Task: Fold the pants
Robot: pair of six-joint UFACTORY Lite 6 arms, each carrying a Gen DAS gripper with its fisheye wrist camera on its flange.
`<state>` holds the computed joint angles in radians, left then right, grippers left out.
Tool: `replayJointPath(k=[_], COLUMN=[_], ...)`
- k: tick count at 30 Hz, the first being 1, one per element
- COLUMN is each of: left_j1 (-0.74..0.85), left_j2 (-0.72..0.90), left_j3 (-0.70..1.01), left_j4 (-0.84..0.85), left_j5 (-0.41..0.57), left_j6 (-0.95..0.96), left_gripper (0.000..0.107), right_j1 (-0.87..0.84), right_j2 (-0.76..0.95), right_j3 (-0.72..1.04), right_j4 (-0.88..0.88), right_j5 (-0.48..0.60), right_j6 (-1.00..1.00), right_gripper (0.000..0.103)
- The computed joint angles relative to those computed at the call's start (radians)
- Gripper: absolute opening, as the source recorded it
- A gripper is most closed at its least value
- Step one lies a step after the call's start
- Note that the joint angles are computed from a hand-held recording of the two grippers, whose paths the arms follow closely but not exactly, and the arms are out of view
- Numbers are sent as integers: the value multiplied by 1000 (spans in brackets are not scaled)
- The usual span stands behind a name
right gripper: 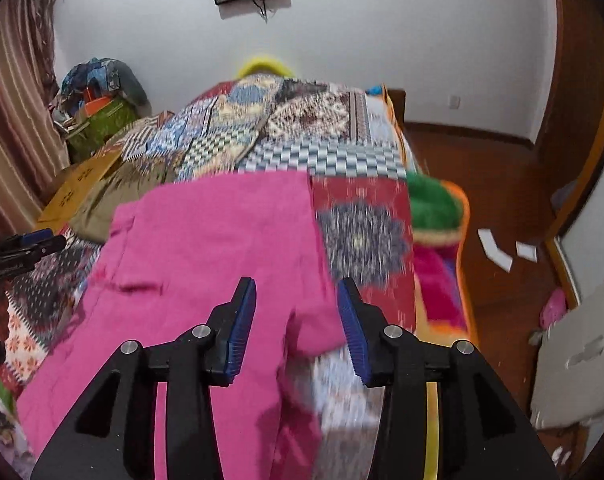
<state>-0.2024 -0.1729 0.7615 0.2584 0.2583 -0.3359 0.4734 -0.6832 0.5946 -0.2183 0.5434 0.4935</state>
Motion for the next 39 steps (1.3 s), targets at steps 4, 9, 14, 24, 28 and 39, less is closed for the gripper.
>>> replayJointPath(k=[4,9,14,24,28,39], left_j1=[44,72,101,117,130,95], left_j2=[204,392,583,753,787,768], left_j3=[156,296,443,582,611,581], left_j4=[-84,-258,-434,-700,-920,-925], left_j5=[-45,-68,-63,-53,-23,-60], left_j6=[116,313,493,784,995,1025], left_gripper=[63,63,63,63,63,32], right_j1=[-88,-172,-218,-239,-244,-207], right_j2=[189,489,745,1058,1094,1095], right_j3=[87,235,394,634,669,659], right_j4=[128,336,474,671,789,805], right_j5=[-125,-229,-243,-194,-158,-202], right_j6=[-183,-449,-635,-856,-996,-1020], right_gripper=[47,51,51,51,54,9])
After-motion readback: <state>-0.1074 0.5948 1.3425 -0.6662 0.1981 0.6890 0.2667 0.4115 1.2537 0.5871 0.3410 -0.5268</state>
